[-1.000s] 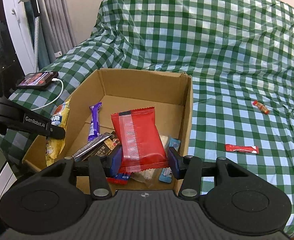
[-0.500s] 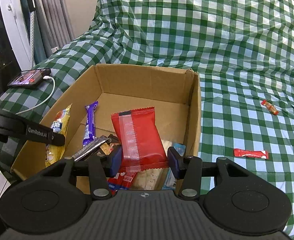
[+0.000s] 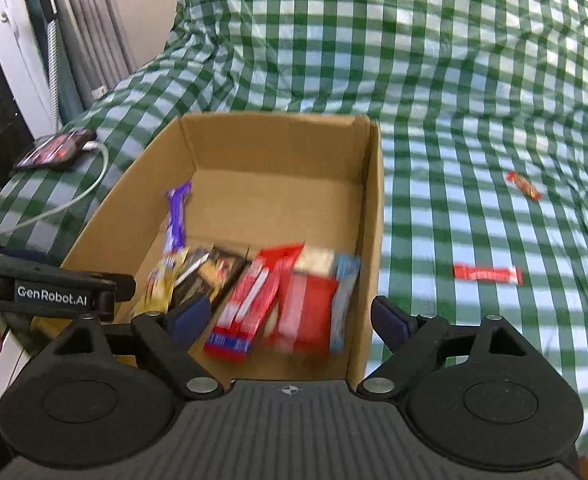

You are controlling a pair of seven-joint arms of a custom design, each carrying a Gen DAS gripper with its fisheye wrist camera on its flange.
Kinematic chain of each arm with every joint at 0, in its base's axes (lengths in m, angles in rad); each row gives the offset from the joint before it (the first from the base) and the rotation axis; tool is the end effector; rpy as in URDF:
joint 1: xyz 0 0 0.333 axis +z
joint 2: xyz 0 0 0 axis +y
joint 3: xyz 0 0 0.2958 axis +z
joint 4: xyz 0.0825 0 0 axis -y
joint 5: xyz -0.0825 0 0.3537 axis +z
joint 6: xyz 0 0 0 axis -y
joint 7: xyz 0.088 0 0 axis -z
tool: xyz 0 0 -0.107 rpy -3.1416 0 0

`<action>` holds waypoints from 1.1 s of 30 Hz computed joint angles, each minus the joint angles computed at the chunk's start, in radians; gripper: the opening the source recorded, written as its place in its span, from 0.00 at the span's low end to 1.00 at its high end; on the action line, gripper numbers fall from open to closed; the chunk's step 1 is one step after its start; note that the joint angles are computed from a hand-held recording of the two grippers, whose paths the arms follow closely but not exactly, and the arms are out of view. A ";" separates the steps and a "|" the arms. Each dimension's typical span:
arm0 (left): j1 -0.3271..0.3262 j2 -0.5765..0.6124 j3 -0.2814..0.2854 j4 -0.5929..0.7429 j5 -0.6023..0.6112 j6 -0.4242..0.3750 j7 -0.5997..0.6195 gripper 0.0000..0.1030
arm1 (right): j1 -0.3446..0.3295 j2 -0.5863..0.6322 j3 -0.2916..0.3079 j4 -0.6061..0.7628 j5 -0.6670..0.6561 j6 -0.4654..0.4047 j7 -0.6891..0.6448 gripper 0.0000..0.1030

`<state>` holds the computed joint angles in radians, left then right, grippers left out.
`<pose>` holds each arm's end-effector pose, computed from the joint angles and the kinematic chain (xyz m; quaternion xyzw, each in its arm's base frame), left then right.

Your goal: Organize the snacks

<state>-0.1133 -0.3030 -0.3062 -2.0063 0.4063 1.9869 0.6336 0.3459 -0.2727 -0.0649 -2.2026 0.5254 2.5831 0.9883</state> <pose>0.4326 -0.1852 0.5968 -0.8031 0.5310 -0.1016 0.2505 0.4780 0.1257 0.5588 -0.7991 0.4721 -0.1238 0.3511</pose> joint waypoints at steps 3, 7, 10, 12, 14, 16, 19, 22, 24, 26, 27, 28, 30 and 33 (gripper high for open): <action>-0.014 -0.051 -0.011 -0.025 -0.028 -0.019 -0.015 1.00 | -0.007 -0.076 -0.004 -0.060 -0.018 -0.012 0.015 0.88; -0.018 -0.106 -0.044 -0.040 -0.027 -0.035 -0.043 1.00 | 0.011 -0.168 -0.025 -0.127 -0.028 0.002 0.034 0.88; -0.018 -0.133 -0.067 -0.036 -0.018 -0.043 -0.058 1.00 | 0.038 -0.224 -0.051 -0.162 -0.028 0.015 0.028 0.89; -0.021 -0.148 -0.082 -0.033 -0.015 -0.052 -0.066 1.00 | 0.058 -0.266 -0.069 -0.189 -0.025 0.027 0.018 0.89; -0.023 -0.163 -0.093 -0.033 -0.013 -0.056 -0.074 1.00 | 0.073 -0.307 -0.083 -0.216 -0.029 0.038 0.014 0.90; -0.022 -0.170 -0.110 -0.025 -0.003 -0.068 -0.082 1.00 | 0.087 -0.338 -0.098 -0.235 -0.035 0.047 0.012 0.90; -0.022 -0.179 -0.127 -0.012 0.014 -0.079 -0.088 1.00 | 0.104 -0.376 -0.117 -0.253 -0.045 0.063 0.019 0.90; -0.023 -0.185 -0.140 -0.002 0.026 -0.089 -0.099 1.00 | 0.117 -0.408 -0.132 -0.272 -0.058 0.080 0.028 0.91; -0.023 -0.186 -0.147 0.002 0.033 -0.095 -0.103 1.00 | 0.126 -0.425 -0.141 -0.282 -0.067 0.088 0.034 0.92; -0.026 -0.189 -0.150 0.006 0.033 -0.102 -0.104 1.00 | 0.133 -0.437 -0.150 -0.289 -0.078 0.090 0.040 0.92; -0.028 -0.191 -0.148 0.005 0.031 -0.102 -0.103 1.00 | 0.136 -0.441 -0.154 -0.292 -0.082 0.092 0.043 0.92; -0.029 -0.191 -0.149 0.007 0.029 -0.104 -0.105 1.00 | 0.139 -0.447 -0.159 -0.295 -0.086 0.092 0.046 0.92; -0.030 -0.194 -0.149 0.007 0.027 -0.108 -0.106 1.00 | 0.144 -0.453 -0.164 -0.298 -0.093 0.094 0.054 0.92; -0.028 -0.194 -0.152 0.011 0.030 -0.112 -0.110 1.00 | 0.151 -0.457 -0.171 -0.300 -0.102 0.097 0.063 0.92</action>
